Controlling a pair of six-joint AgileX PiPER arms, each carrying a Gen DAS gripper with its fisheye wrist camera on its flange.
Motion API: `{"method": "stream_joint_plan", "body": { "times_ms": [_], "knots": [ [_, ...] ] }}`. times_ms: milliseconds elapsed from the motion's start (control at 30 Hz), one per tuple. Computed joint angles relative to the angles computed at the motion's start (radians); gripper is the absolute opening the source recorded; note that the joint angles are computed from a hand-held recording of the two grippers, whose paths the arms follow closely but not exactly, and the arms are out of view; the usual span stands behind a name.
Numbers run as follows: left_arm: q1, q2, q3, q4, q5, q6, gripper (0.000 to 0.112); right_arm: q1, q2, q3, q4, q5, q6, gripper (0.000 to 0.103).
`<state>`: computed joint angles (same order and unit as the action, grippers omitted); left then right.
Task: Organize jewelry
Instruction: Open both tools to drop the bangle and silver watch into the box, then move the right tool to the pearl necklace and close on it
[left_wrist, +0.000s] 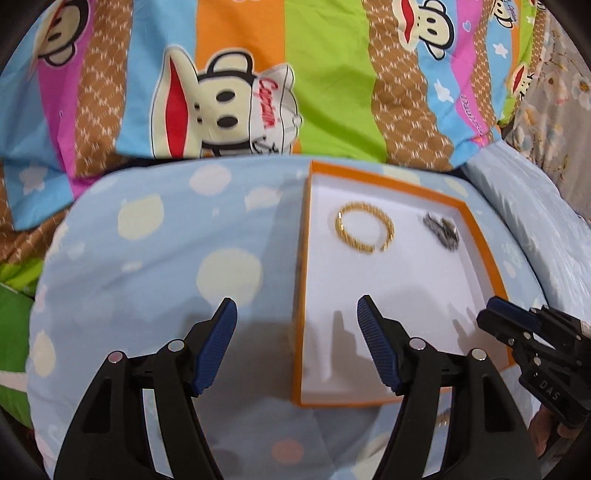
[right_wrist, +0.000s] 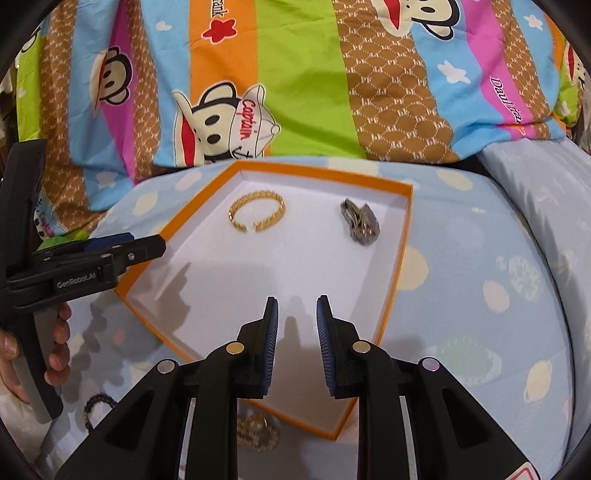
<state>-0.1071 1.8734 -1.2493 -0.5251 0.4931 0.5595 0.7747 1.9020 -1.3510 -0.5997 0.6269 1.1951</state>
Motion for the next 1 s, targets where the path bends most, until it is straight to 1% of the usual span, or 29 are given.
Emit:
{"method": "stream_joint_plan", "body": {
  "times_ms": [67, 100, 133, 267, 433, 467, 533, 633, 667, 733, 767, 833, 933, 1000],
  "knots": [
    [-0.010, -0.013, 0.041, -0.002, -0.018, 0.013, 0.065, 0.001, -0.006, 0.025, -0.004, 0.006, 0.026, 0.021],
    [-0.019, -0.019, 0.057, 0.003, -0.023, 0.011, 0.065, 0.001, -0.015, 0.041, -0.011, 0.000, 0.038, 0.015],
    [-0.021, -0.025, 0.069, -0.001, -0.021, 0.019, 0.065, -0.002, -0.022, 0.052, -0.011, -0.006, 0.038, 0.013],
    [-0.059, -0.059, 0.133, -0.022, -0.031, 0.063, 0.065, 0.014, -0.034, 0.069, -0.066, 0.057, 0.080, 0.013],
    [-0.097, -0.100, 0.199, -0.054, -0.056, 0.089, 0.065, 0.008, -0.066, 0.121, -0.088, 0.054, 0.122, 0.014],
    [-0.107, -0.106, 0.212, -0.048, -0.073, 0.082, 0.065, 0.007, -0.074, 0.130, -0.089, 0.050, 0.130, 0.014],
    [-0.136, -0.120, 0.235, 0.019, -0.130, 0.014, 0.065, 0.015, -0.096, 0.153, -0.111, 0.042, 0.164, 0.016],
    [-0.152, -0.131, 0.240, 0.122, -0.161, -0.094, 0.065, 0.052, -0.142, 0.184, -0.167, 0.054, 0.226, 0.017],
    [-0.148, -0.142, 0.246, 0.123, -0.163, -0.096, 0.065, 0.073, -0.163, 0.198, -0.187, 0.062, 0.248, 0.017],
    [-0.129, -0.177, 0.266, 0.073, -0.160, -0.047, 0.065, 0.107, -0.192, 0.218, -0.206, 0.073, 0.273, 0.019],
    [-0.114, -0.213, 0.290, 0.027, -0.164, 0.002, 0.065, 0.126, -0.206, 0.229, -0.210, 0.075, 0.280, 0.019],
    [-0.094, -0.271, 0.329, -0.004, -0.175, 0.043, 0.065, 0.155, -0.221, 0.248, -0.213, 0.068, 0.287, 0.020],
    [-0.070, -0.344, 0.385, -0.039, -0.175, 0.090, 0.065, 0.192, -0.209, 0.250, -0.201, 0.044, 0.259, 0.020],
    [-0.045, -0.383, 0.425, -0.083, -0.156, 0.142, 0.065, 0.214, -0.178, 0.227, -0.188, 0.035, 0.221, 0.021]
  ]
}}
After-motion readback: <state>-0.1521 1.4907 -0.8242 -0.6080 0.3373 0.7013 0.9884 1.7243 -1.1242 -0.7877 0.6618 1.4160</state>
